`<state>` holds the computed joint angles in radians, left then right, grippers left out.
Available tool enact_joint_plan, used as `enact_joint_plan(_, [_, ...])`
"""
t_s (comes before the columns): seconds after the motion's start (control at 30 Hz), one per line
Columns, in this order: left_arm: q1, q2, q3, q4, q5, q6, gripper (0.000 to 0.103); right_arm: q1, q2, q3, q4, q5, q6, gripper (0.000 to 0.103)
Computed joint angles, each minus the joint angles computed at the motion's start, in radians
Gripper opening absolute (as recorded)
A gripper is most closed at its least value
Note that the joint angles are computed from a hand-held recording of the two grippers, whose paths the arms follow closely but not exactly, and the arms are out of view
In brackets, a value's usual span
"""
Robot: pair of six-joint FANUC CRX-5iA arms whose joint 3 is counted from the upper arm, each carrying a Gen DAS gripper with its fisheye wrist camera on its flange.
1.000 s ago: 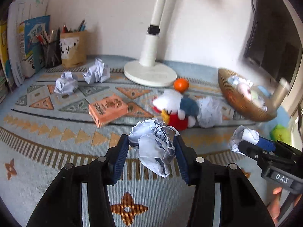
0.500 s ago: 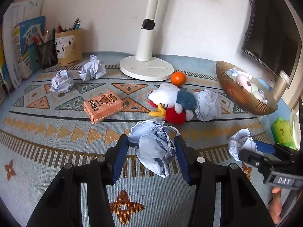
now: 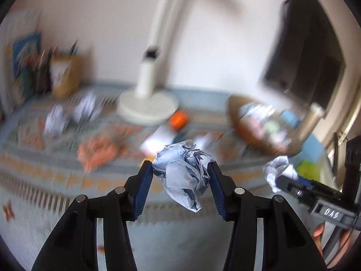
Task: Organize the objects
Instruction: 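Carry both held paper balls up over the golden bowl, then open both grippers to drop the paper balls into the bowl, then withdraw both empty grippers from the bowl back over the rug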
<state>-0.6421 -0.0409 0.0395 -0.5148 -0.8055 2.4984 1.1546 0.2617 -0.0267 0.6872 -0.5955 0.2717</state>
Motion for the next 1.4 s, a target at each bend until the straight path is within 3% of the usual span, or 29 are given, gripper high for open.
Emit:
enact_joint_plan(0.1, [-0.017, 0.08, 0.146, 0.006, 0.004, -0.091, 0.047, -0.027, -0.076, -0.065, 0.229, -0.012, -0.191, 0.055])
enact_joint_plan(0.23, [0.013, 0.222, 0.321, 0.153, 0.06, -0.254, 0.047, -0.077, -0.13, -0.069, 0.436, -0.158, -0.42, 0.055])
enact_joint_plan(0.4, [0.009, 0.405, 0.52, 0.24, 0.062, -0.363, 0.047, -0.151, -0.111, 0.01, 0.402, -0.247, -0.419, 0.055])
enact_joint_plan(0.6, [0.032, 0.518, 0.602, 0.37, 0.098, -0.452, 0.053, -0.21, -0.046, 0.106, 0.293, -0.249, -0.322, 0.058])
enact_joint_plan(0.63, [0.04, 0.529, 0.603, 0.421, 0.1, -0.495, 0.059, -0.216, -0.028, 0.129, 0.269, -0.253, -0.303, 0.07])
enact_joint_plan(0.67, [0.051, 0.548, 0.613, 0.492, 0.073, -0.555, 0.083, -0.222, 0.0, 0.172, 0.214, -0.276, -0.255, 0.075])
enact_joint_plan(0.7, [0.054, 0.56, 0.626, 0.511, 0.043, -0.566, 0.096, -0.227, 0.014, 0.195, 0.179, -0.29, -0.226, 0.077])
enact_joint_plan(0.8, [0.044, 0.527, 0.586, 0.437, 0.057, -0.486, 0.096, -0.233, 0.031, 0.21, 0.121, -0.304, -0.181, 0.077])
enact_joint_plan(0.93, [0.063, 0.433, 0.458, 0.473, 0.115, -0.471, 0.096, -0.226, 0.0, 0.156, 0.101, -0.288, -0.204, 0.077])
enact_joint_plan(1.0, [0.06, 0.358, 0.388, 0.411, 0.136, -0.414, 0.096, -0.213, -0.019, 0.138, 0.08, -0.282, -0.19, 0.077])
enact_joint_plan(1.1, [0.038, 0.217, 0.276, 0.224, 0.141, -0.244, 0.097, -0.18, -0.049, 0.09, 0.127, -0.274, -0.235, 0.077])
enact_joint_plan(1.27, [-0.025, 0.022, 0.164, -0.078, -0.017, 0.016, 0.101, -0.107, -0.029, 0.129, 0.143, -0.229, -0.191, 0.078])
enact_joint_plan(1.4, [-0.057, -0.107, 0.053, -0.225, -0.134, 0.158, 0.102, -0.04, 0.038, 0.202, 0.119, -0.205, -0.131, 0.082])
